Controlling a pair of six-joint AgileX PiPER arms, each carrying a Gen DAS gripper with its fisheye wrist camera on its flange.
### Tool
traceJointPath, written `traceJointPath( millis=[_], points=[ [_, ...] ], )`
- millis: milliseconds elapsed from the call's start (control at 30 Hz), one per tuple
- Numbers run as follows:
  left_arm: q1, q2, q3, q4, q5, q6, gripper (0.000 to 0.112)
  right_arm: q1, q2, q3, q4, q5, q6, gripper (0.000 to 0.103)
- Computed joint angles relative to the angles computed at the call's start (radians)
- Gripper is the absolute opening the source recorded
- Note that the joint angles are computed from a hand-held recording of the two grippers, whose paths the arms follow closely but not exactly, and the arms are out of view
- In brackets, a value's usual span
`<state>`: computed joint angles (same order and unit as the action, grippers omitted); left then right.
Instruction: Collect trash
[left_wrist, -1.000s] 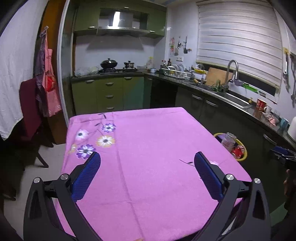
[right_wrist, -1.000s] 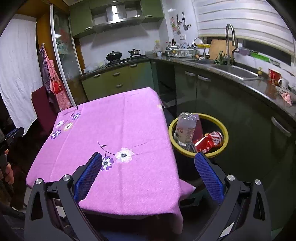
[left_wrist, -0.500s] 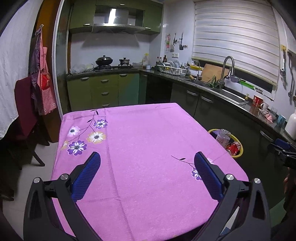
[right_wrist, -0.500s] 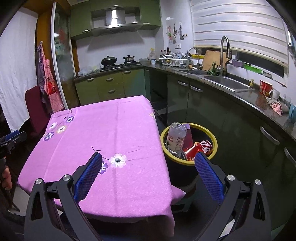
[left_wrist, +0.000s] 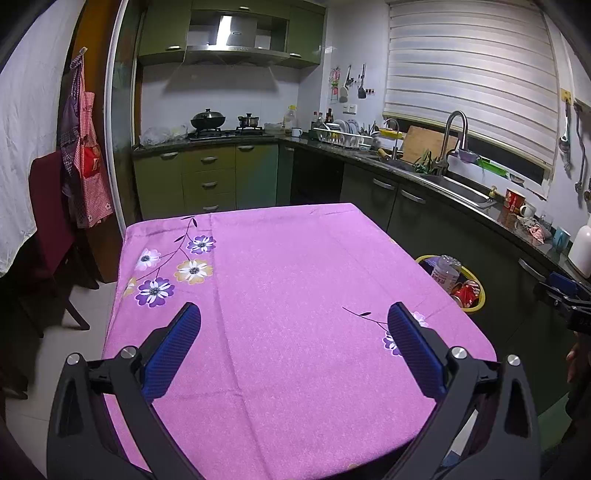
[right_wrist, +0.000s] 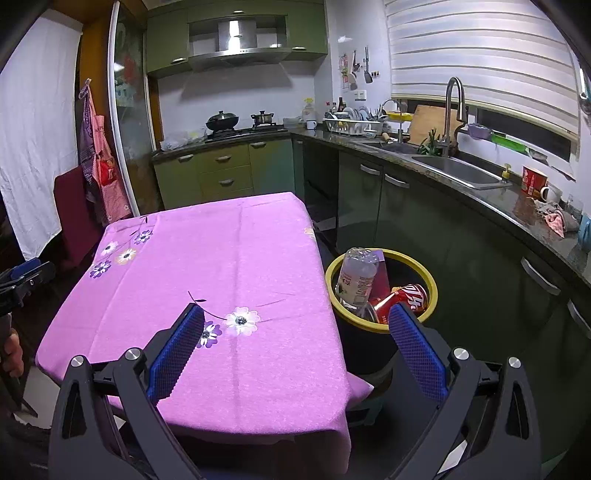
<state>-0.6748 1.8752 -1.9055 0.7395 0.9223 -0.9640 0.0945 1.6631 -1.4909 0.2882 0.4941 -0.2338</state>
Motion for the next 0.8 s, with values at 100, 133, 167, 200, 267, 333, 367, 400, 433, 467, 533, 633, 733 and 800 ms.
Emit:
traceJointPath(
  millis=[100, 133, 167, 200, 267, 333, 367, 400, 433, 467, 533, 633, 733, 800],
  points=[
    [-0.002, 0.006, -0.006, 0.0, 0.006, 0.003, 0.097, -0.001, 0.007, -0.008, 0.009, 0.004, -0.009, 0.099],
    [-0.002, 0.007, -0.006, -0.001, 0.006, 0.003, 0.097, 0.0, 0.009, -0.009, 0.01, 0.004, -0.009, 0.099],
    [-0.002, 0.008, -0.006, -0.003, 0.006, 0.004, 0.097, -0.001, 0.011, -0.01, 0.012, 0.005, -0.011, 0.099],
    [-0.002, 0.011, -0.008, -0.004, 0.008, 0.007, 0.097, 0.0, 0.012, -0.01, 0.011, 0.005, -0.01, 0.099],
    [-0.002, 0.014, -0.012, -0.009, 0.009, 0.012, 0.097, 0.0, 0.011, -0.01, 0.009, 0.005, -0.008, 0.099],
    [-0.001, 0.014, -0.012, -0.012, 0.008, 0.013, 0.097, 0.0, 0.012, -0.009, 0.011, 0.004, -0.009, 0.099],
    [-0.001, 0.013, -0.012, -0.012, 0.007, 0.014, 0.097, 0.0, 0.011, -0.008, 0.009, 0.003, -0.007, 0.099],
    [-0.001, 0.011, -0.008, -0.011, 0.006, 0.012, 0.097, 0.001, 0.012, -0.006, 0.011, 0.001, -0.009, 0.099],
    [-0.001, 0.011, -0.008, -0.012, 0.006, 0.014, 0.097, 0.001, 0.012, -0.007, 0.012, 0.002, -0.009, 0.099],
    [-0.001, 0.011, -0.008, -0.014, 0.006, 0.016, 0.097, 0.001, 0.013, -0.008, 0.014, 0.003, -0.01, 0.099],
    [0.001, 0.014, -0.014, -0.018, 0.007, 0.023, 0.097, 0.001, 0.013, -0.008, 0.018, 0.005, -0.012, 0.099],
    [0.003, 0.014, -0.015, -0.025, 0.004, 0.026, 0.097, 0.0, 0.014, -0.007, 0.021, 0.003, -0.016, 0.099],
    [0.004, 0.013, -0.014, -0.026, 0.003, 0.027, 0.097, 0.001, 0.012, -0.005, 0.018, 0.002, -0.012, 0.099],
    [0.003, 0.012, -0.012, -0.024, 0.001, 0.025, 0.097, 0.001, 0.011, -0.003, 0.019, 0.0, -0.012, 0.099]
  ],
)
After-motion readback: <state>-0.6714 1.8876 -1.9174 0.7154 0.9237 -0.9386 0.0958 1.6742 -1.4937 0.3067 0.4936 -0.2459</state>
